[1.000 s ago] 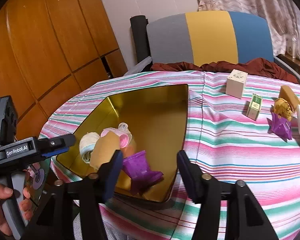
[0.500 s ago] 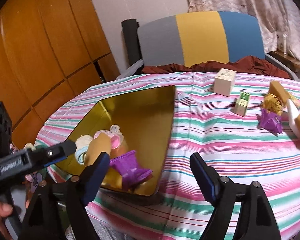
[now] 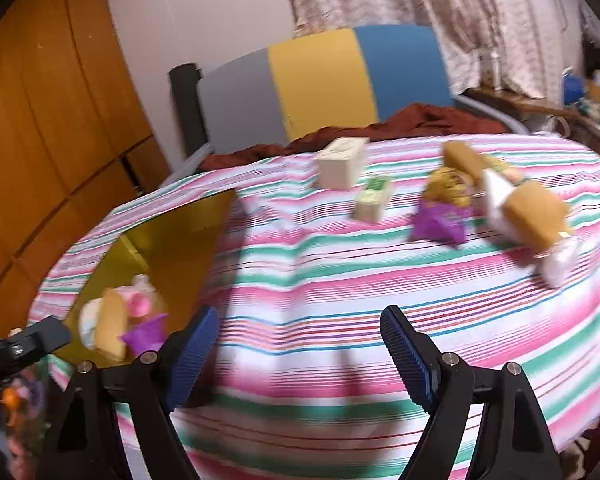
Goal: Organize objects
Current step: 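Grasp the plastic-wrapped bundle with the right gripper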
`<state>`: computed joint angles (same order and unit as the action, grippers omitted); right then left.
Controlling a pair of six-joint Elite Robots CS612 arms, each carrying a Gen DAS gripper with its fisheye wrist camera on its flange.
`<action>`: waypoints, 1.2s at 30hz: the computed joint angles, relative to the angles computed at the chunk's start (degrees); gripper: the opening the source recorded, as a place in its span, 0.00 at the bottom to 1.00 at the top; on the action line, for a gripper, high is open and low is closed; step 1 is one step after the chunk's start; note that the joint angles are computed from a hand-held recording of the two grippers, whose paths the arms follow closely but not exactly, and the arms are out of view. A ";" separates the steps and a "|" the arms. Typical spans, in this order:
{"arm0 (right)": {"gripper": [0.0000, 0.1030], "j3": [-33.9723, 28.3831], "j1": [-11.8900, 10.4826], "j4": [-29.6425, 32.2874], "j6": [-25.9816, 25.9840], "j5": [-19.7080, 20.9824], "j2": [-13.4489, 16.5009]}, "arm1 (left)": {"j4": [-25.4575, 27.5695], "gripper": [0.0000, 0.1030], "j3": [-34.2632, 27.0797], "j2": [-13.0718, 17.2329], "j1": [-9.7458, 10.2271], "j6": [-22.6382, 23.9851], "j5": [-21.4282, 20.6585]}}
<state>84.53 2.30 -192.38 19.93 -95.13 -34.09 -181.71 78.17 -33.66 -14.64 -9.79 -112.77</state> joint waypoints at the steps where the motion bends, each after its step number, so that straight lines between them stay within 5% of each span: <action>1: 0.81 0.45 -0.37 0.05 -0.56 -1.17 -0.12 | -0.23 0.75 0.25 -0.09 -0.15 0.64 -0.58; 10: 0.81 2.76 -6.04 0.47 0.88 -10.62 -1.60 | 0.13 0.75 1.31 -0.51 -1.22 2.02 -1.99; 15: 0.84 0.00 -8.19 3.42 -1.93 -12.10 -0.89 | 0.50 0.75 1.90 -0.85 -1.92 3.07 -2.28; 19: 0.84 -2.78 -9.02 6.46 -5.13 -11.27 0.19 | 0.80 0.75 2.43 -1.14 -2.33 4.37 -2.36; 23: 0.84 -3.21 -9.15 8.04 -5.85 -6.00 0.44 | 0.71 0.75 2.71 -1.27 -2.53 4.49 -1.97; 32: 0.86 2.82 -6.48 -3.66 -8.00 7.44 -0.56 | 1.11 0.75 1.64 -0.76 -2.66 3.04 -2.19; 36: 0.86 6.28 -5.58 -12.88 -7.46 2.66 -0.84 | 0.79 0.75 1.65 -0.71 -2.73 2.88 -2.32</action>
